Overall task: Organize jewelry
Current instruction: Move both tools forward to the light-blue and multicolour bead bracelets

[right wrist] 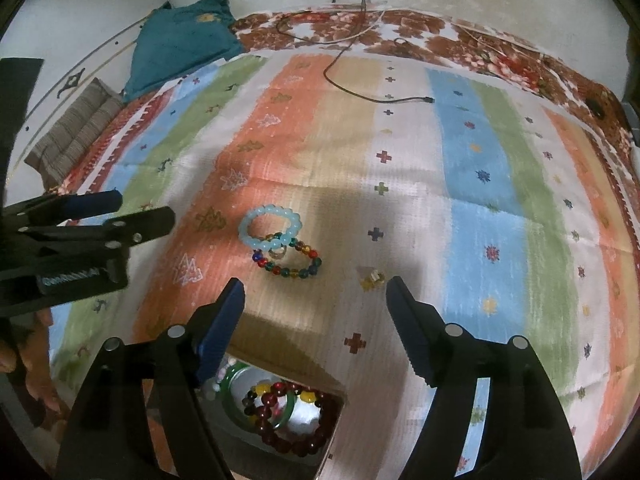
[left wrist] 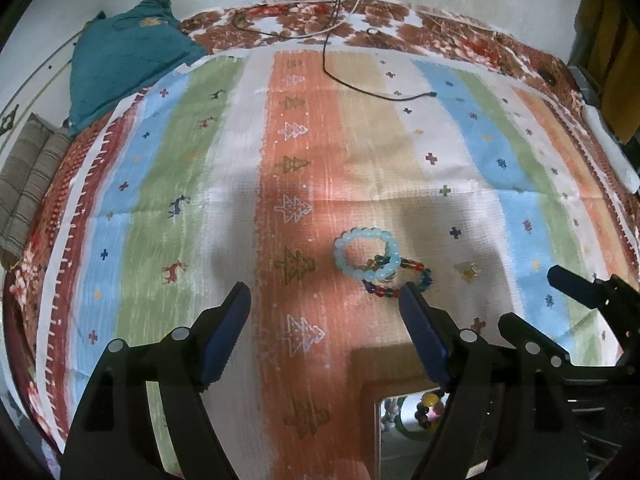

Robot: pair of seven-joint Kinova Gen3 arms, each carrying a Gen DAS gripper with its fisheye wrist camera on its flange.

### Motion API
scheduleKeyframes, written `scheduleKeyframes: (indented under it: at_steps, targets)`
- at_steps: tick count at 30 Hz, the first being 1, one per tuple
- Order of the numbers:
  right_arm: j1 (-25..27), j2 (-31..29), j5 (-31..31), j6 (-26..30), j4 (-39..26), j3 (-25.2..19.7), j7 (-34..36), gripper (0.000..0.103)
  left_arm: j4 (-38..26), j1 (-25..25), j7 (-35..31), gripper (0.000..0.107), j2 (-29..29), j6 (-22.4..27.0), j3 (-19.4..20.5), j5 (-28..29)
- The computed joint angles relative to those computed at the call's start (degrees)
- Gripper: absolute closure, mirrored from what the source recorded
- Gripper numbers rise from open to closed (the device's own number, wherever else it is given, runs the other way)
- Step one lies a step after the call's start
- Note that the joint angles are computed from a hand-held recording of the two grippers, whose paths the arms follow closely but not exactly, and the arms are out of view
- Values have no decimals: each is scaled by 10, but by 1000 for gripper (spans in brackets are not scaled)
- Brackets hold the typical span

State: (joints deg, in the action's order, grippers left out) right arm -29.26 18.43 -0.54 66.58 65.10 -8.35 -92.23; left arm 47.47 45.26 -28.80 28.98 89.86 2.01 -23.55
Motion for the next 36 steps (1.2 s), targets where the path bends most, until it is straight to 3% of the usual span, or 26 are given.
scheduleKeyframes:
  at_steps: [36]
  targets:
    - [-18,141,-1,86,-140,17,42,30,1,-79,-67,32,52,-30,-5,67]
